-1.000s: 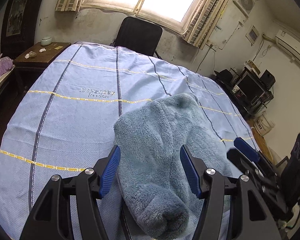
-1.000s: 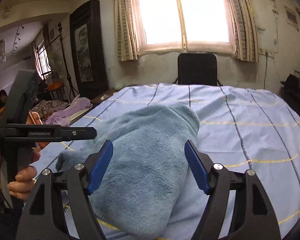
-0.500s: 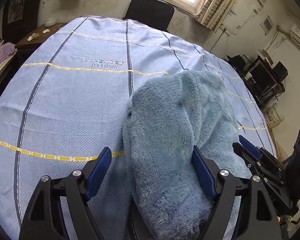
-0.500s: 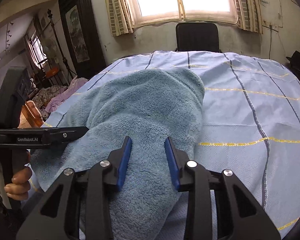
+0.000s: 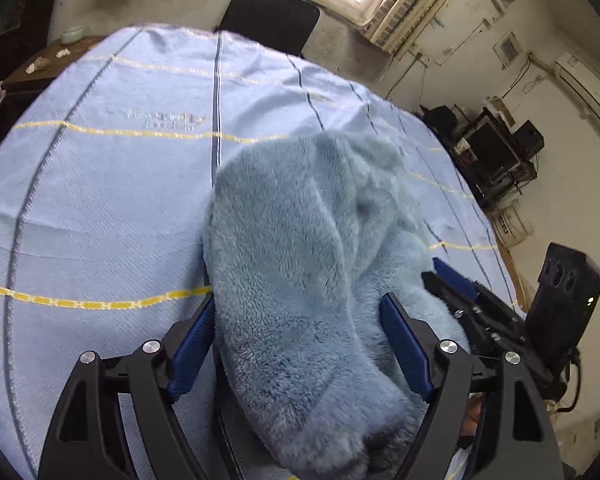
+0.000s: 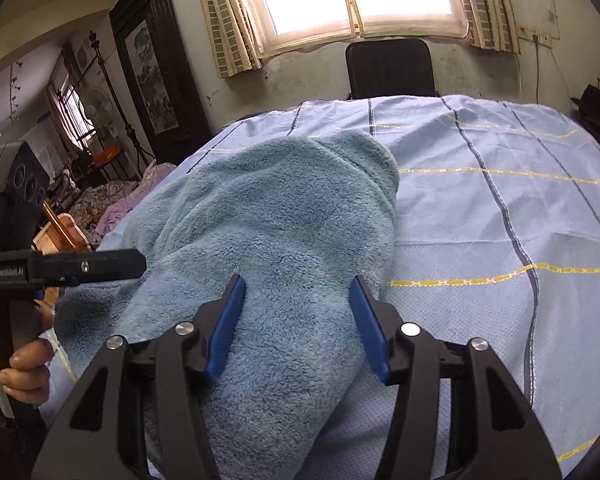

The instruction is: Fold large clothes

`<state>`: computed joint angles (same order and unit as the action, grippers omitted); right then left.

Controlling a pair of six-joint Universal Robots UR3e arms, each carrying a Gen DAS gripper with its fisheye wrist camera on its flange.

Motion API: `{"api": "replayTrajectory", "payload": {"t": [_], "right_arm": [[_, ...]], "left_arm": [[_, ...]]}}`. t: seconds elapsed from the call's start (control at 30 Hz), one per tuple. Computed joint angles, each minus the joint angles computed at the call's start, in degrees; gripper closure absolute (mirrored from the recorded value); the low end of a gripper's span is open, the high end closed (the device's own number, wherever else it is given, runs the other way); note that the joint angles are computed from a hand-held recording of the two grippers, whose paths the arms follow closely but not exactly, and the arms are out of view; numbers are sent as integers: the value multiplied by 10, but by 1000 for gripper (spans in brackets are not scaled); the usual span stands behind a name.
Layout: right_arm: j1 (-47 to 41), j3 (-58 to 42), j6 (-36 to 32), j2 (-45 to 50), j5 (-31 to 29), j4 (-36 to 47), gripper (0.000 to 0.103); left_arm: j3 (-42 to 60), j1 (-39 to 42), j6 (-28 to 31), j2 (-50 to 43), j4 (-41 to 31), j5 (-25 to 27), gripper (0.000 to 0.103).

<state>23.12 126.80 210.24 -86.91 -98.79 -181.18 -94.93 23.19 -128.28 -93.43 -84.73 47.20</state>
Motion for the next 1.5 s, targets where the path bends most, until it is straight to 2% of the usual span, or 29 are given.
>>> {"api": "replayTrajectory", "payload": {"t": [0.17, 0.23, 0.27, 0.3, 0.37, 0.43, 0.47, 0.6, 0.8, 1.1, 1.23, 1.37, 1.5], "right_arm": [[-9, 10, 1, -8, 13, -6, 46], [-5, 4, 11, -10, -1, 13, 30], [-17, 12, 26, -17, 6, 22, 15], [-50, 39, 32, -31, 53, 6, 13], [-152, 113, 56, -65, 212, -41, 13], [-232, 172, 81, -83, 329, -82, 13], [-263, 195, 89, -93, 367, -95, 13], [-328, 241, 91, -143, 431, -93, 13], [-332, 236, 87, -144, 466, -101, 12], [-264, 171, 88, -44, 450, -105, 9], [-256, 162, 92, -19, 454, -121, 8], [-219, 127, 90, 4, 417, -115, 5], [-201, 108, 88, 18, 401, -110, 4]], "left_arm": [[30, -4, 3, -38, -42, -8, 18], [34, -3, 4, -42, -51, -15, 18], [35, -2, 5, -41, -56, -18, 18], [35, 1, 7, -40, -59, -22, 18], [34, 12, 19, -34, -73, -31, 18], [44, 27, 31, -34, -104, -47, 18], [55, 35, 43, -40, -130, -55, 18], [87, 39, 59, -65, -181, -62, 18], [73, 17, 60, -63, -160, -50, 18], [91, 12, 36, -95, -162, -36, 12], [51, 2, 28, -69, -122, -36, 11], [39, -4, 27, -61, -103, -30, 10], [57, 2, 34, -82, -129, -41, 9]]}}
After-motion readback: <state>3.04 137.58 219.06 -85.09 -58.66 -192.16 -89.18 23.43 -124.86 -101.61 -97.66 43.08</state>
